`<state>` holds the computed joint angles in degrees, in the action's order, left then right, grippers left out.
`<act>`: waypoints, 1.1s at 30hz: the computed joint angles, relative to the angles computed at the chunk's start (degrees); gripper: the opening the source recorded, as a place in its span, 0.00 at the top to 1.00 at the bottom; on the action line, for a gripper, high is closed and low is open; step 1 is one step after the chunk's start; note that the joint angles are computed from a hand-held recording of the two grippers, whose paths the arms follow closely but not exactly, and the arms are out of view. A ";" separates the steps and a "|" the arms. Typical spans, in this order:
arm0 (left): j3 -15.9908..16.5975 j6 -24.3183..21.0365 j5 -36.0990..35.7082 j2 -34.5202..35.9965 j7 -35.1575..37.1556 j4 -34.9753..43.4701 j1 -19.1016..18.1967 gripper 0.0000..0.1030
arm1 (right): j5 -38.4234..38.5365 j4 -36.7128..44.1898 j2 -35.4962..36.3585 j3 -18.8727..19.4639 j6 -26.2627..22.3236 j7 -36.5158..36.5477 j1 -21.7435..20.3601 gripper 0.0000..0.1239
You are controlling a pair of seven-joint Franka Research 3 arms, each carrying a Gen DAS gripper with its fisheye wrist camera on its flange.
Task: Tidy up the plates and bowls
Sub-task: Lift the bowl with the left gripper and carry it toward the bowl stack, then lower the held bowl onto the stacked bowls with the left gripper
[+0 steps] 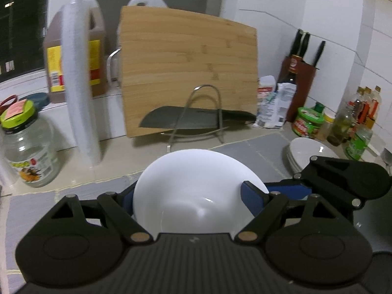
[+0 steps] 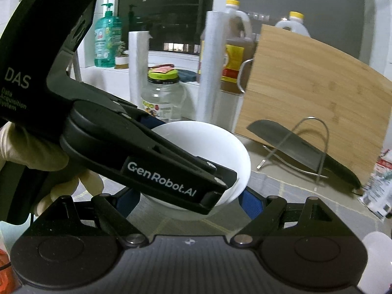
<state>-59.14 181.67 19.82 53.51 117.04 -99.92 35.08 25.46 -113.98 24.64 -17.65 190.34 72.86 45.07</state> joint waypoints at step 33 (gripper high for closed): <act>-2.04 -5.18 -6.51 2.72 6.81 -0.15 -5.26 0.18 | 6.18 -13.32 -6.76 -19.94 -3.40 -0.37 17.17 0.27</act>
